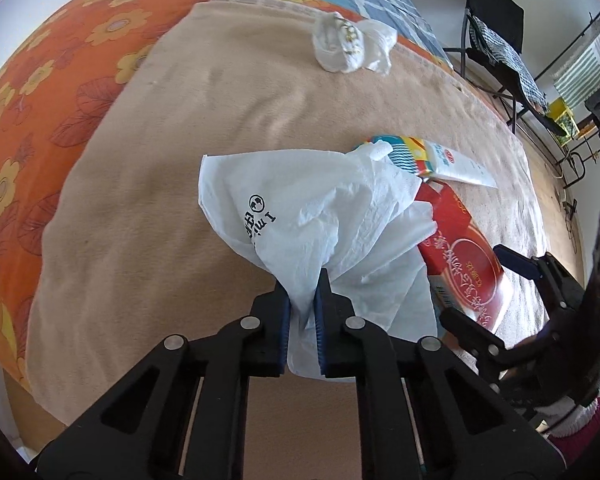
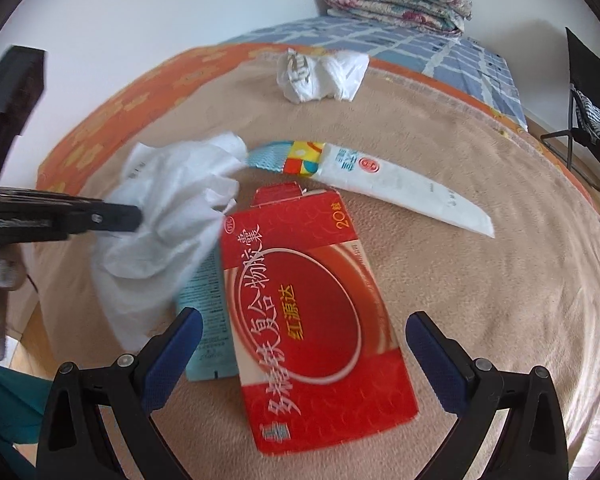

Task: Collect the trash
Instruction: 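Lift and carry the white bag and red box over the blue basket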

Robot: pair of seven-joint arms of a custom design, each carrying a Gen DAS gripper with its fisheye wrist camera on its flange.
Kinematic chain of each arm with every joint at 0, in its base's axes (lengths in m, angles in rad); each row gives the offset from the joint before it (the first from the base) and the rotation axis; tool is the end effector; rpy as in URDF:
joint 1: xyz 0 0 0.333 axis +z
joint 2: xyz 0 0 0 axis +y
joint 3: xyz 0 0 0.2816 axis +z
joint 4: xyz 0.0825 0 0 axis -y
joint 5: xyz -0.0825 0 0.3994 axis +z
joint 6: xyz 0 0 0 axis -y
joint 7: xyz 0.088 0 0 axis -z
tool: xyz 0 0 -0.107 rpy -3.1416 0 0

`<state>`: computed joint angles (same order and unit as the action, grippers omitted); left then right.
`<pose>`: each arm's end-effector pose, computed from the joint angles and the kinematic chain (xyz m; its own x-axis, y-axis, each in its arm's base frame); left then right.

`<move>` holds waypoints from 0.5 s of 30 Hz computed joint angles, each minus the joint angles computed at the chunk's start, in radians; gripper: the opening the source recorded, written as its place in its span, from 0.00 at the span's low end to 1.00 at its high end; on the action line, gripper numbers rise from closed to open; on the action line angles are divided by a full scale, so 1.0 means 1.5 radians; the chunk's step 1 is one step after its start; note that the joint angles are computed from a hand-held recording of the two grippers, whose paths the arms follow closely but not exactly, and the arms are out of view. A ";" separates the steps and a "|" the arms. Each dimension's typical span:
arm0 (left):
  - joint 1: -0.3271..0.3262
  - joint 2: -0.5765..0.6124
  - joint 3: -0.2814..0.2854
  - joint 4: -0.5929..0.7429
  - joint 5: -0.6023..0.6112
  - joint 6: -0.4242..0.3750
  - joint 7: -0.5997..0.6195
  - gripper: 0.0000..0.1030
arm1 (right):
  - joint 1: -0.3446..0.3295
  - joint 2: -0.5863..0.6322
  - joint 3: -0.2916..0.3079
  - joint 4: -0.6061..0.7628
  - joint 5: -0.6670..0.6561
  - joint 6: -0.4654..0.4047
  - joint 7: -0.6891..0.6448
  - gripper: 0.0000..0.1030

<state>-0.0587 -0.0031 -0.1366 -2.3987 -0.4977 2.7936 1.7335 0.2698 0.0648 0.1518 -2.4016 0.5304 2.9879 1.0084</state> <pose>0.5259 -0.0815 0.3092 0.0238 -0.9628 0.2691 -0.9253 -0.1232 -0.3587 0.5042 0.1872 0.2935 0.4727 -0.8794 -0.0568 -0.7663 -0.3784 -0.5192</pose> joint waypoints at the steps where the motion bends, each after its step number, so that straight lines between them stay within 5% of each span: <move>1: 0.001 -0.003 0.001 -0.002 -0.011 0.000 0.009 0.08 | 0.003 0.004 -0.006 0.002 -0.029 -0.003 0.026 0.98; 5: 0.002 -0.016 0.004 -0.010 -0.032 0.003 0.028 0.08 | -0.006 0.009 -0.006 0.014 -0.038 -0.033 0.048 0.84; 15: -0.015 -0.062 0.005 -0.042 -0.060 0.019 0.062 0.07 | 0.010 -0.039 -0.011 -0.022 0.062 -0.009 -0.027 0.80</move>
